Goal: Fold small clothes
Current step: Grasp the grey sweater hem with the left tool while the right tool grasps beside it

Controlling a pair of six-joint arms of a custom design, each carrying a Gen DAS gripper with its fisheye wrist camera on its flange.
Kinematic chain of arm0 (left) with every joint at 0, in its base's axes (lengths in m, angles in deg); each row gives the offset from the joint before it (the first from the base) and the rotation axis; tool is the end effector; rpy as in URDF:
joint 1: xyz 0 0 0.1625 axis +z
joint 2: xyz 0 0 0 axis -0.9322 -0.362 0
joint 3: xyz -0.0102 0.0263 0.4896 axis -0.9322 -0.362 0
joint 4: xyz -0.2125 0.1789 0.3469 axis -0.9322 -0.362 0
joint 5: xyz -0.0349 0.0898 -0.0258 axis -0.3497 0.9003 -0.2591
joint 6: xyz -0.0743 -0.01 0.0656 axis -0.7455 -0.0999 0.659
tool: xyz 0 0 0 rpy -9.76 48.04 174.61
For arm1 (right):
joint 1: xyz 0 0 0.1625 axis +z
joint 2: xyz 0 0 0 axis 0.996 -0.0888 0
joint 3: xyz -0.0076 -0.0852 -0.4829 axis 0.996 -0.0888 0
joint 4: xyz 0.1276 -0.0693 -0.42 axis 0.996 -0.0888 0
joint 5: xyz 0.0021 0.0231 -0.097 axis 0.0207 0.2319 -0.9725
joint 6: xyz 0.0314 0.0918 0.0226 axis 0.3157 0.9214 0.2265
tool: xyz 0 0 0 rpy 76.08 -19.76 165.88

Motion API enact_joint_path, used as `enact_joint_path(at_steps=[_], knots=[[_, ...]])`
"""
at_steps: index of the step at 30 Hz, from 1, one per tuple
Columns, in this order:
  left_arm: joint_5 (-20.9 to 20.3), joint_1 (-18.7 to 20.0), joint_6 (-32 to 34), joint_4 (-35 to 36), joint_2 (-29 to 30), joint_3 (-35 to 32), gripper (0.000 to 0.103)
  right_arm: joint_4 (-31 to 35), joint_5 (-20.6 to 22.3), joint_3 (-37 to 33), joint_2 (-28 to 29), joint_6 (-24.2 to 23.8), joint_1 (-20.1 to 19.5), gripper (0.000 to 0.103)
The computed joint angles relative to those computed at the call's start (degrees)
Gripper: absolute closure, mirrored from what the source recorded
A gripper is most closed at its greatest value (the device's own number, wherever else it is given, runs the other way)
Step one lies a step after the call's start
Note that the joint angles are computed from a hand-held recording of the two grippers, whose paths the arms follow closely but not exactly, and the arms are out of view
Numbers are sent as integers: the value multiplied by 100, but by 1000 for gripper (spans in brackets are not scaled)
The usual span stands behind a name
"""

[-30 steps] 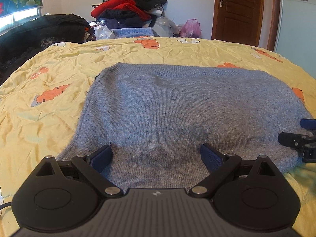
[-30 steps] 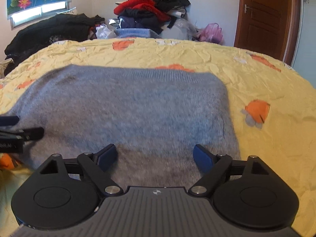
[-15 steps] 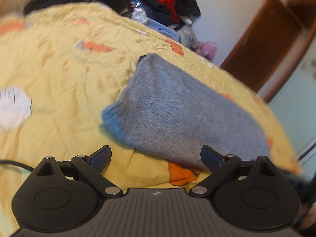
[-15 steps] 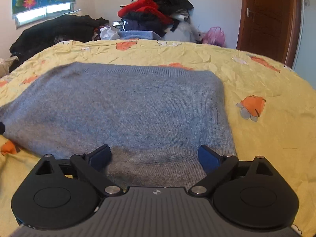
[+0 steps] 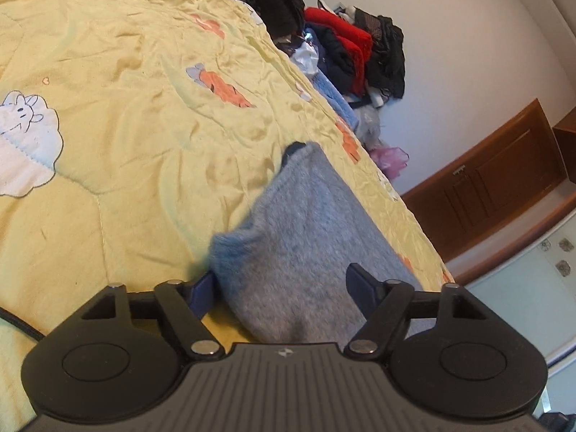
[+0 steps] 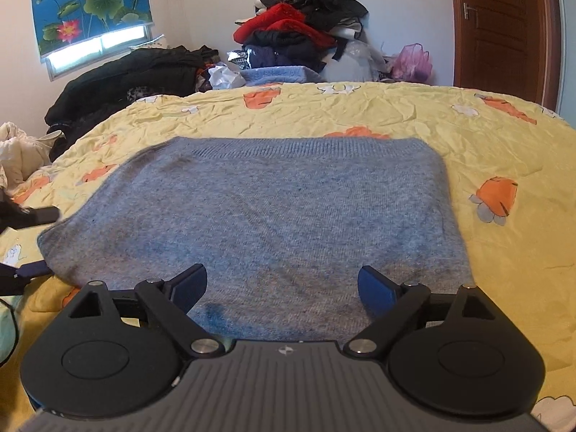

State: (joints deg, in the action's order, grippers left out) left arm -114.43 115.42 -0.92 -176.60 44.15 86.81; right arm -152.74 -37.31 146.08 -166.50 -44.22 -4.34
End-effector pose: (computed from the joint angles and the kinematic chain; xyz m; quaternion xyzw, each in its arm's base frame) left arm -0.2901 -0.5477 0.0523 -0.0705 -0.9502 0.3021 0.0301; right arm 0.0343 -0.3607 0.3405 0.0066 -0.8115 0.4778 0.3363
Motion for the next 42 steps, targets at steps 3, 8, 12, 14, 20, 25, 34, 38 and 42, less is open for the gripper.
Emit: enact_joint_path(at_steps=[3, 8, 12, 14, 20, 25, 34, 38, 42], knots=[[384, -89, 74, 26, 72, -40, 52, 160, -10, -52, -41, 12, 72, 12], [702, -87, -24, 171, 96, -56, 91, 770, 78, -266, -185, 182, 189, 11], [1088, -272, 271, 238, 113, -32, 96, 1740, 324, -607, -306, 376, 288, 10], [1488, -513, 845, -26, 226, 15, 97, 2266, 490, -857, -315, 446, 366, 10], [1756, -998, 2653, -728, 589, 73, 98, 4053, 1004, -2056, 26, 773, 585, 8], [1827, -1071, 2978, -793, 732, 70, 98, 5676, 1223, -3229, 723, 1214, 706, 9], [1709, -1038, 3125, -803, 777, 55, 98, 6747, 379, -4326, 1864, 1119, 1073, 20], [1682, -1007, 3133, -746, 773, 32, 98, 6350, -458, -4429, 2243, 527, 1253, 53], [1748, -1034, 3122, -719, 745, 56, 98, 6085, -496, -4354, 2123, 271, 1185, 86]])
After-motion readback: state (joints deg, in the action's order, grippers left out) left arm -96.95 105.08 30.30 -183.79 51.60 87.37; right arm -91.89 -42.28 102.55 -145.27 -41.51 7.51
